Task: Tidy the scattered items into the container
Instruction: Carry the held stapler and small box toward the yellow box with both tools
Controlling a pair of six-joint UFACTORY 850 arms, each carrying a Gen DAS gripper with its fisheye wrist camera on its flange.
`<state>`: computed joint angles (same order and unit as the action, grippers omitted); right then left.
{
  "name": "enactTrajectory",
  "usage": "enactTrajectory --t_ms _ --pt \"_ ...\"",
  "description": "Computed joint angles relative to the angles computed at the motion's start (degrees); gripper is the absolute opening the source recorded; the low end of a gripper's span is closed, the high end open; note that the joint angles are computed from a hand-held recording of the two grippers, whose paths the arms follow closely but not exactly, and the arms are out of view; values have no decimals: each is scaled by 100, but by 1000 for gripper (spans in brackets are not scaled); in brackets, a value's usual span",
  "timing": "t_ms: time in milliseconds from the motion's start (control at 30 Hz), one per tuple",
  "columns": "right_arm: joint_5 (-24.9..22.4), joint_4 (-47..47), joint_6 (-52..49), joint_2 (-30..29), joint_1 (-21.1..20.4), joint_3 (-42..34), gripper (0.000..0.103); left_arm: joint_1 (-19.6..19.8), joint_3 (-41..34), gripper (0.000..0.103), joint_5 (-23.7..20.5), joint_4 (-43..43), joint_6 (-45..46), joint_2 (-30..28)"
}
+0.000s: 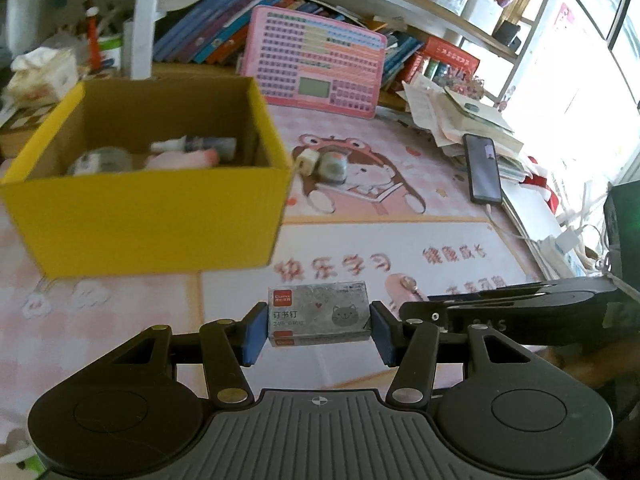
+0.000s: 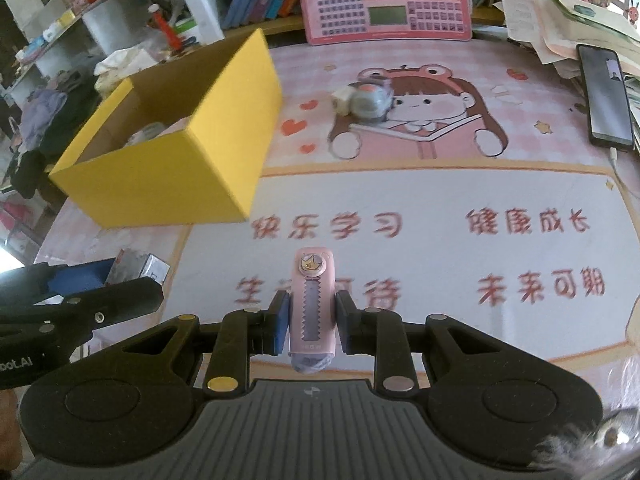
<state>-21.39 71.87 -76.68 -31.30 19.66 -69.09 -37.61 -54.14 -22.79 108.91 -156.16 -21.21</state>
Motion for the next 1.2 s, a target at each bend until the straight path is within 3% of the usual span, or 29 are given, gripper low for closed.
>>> enactTrajectory --t_ms 567,1200 --pt "308 1358 -1027 729 748 992 23 -60 1493 53 -194 344 -736 1123" --pt "355 1071 -1164 694 1302 783 23 -4 2303 53 -739 317 -1182 1775"
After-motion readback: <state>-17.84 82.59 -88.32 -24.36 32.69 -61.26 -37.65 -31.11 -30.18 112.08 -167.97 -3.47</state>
